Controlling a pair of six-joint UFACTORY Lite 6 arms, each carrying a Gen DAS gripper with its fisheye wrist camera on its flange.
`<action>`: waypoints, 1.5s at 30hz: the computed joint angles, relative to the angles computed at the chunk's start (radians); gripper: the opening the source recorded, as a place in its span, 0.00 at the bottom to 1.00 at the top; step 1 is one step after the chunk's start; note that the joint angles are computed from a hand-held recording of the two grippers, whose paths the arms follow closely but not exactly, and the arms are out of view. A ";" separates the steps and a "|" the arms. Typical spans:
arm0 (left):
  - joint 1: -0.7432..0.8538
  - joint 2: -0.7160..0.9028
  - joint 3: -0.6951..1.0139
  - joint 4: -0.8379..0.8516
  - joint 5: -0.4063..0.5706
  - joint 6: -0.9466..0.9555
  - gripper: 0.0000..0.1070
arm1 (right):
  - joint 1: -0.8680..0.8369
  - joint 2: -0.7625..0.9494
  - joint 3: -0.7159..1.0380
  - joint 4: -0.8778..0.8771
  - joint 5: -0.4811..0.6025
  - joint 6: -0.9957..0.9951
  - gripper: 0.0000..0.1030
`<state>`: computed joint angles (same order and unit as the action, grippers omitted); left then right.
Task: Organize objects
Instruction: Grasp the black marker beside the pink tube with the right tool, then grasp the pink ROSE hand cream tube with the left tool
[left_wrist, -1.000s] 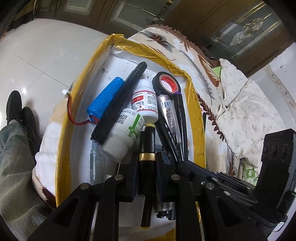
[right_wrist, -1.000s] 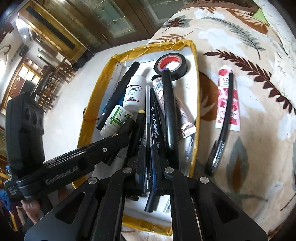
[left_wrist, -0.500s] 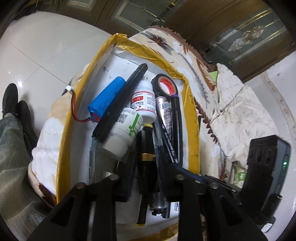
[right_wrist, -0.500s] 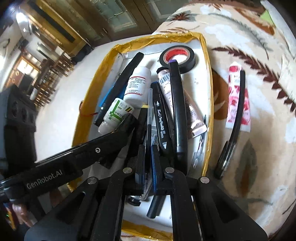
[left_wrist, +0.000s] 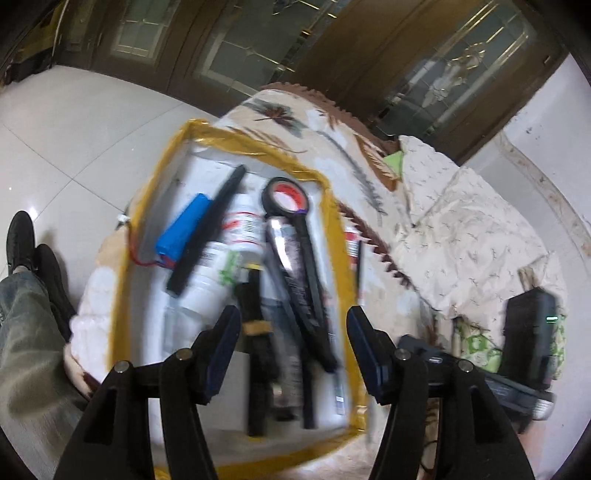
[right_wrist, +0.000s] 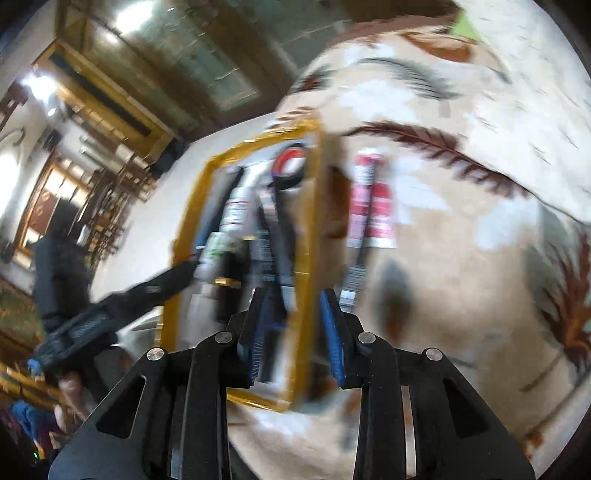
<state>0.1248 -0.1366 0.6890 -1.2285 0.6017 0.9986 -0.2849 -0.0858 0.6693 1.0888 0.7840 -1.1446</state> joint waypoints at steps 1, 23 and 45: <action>-0.005 -0.005 -0.007 -0.020 0.045 -0.035 0.56 | -0.028 0.018 -0.001 -0.006 -0.002 -0.009 0.28; -0.247 -0.077 -0.072 -0.005 -0.142 -0.112 0.56 | 0.133 0.375 0.235 0.024 -0.259 0.028 0.11; -0.546 1.043 1.368 0.992 0.234 -1.260 0.54 | -0.242 0.250 0.091 -0.126 -0.154 -0.090 0.11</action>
<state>-0.4208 0.9064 2.0568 -0.2361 0.8360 -0.2617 -0.5266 0.1637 0.7607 0.9628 0.6303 -1.2346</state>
